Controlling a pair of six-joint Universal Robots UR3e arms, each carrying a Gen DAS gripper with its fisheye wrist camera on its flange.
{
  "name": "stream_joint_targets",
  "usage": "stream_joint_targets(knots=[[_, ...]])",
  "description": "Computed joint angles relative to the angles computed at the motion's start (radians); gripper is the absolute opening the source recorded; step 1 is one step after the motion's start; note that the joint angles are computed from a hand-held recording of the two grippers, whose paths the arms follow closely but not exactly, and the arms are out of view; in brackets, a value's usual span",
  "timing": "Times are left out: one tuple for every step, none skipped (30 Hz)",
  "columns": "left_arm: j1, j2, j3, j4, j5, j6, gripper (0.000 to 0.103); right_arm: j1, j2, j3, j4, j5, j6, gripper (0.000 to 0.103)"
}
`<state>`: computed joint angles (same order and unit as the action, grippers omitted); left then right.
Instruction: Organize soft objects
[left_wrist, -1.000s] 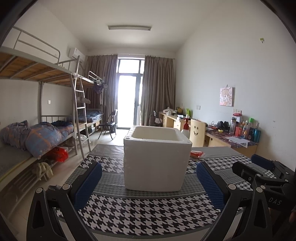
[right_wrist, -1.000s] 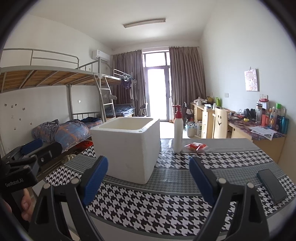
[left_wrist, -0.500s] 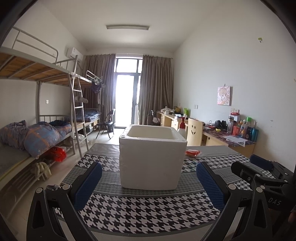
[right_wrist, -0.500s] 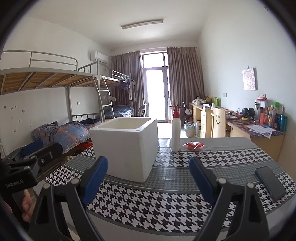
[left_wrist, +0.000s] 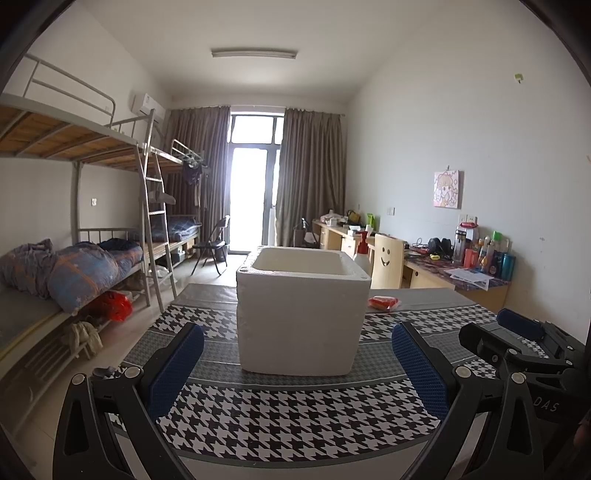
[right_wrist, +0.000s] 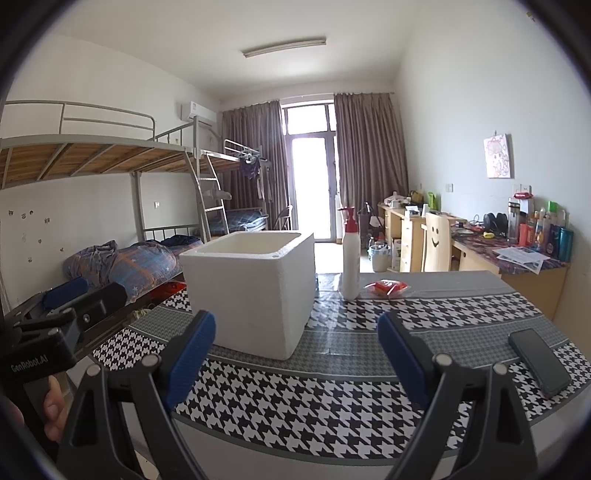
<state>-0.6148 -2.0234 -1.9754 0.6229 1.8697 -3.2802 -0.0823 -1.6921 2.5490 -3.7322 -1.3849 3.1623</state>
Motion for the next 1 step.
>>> stream_joint_targets(knots=[[-0.001,0.0,0.002,-0.003,0.002,0.003,0.102,0.0,0.001,0.0,-0.002,0.0,0.0,0.092]])
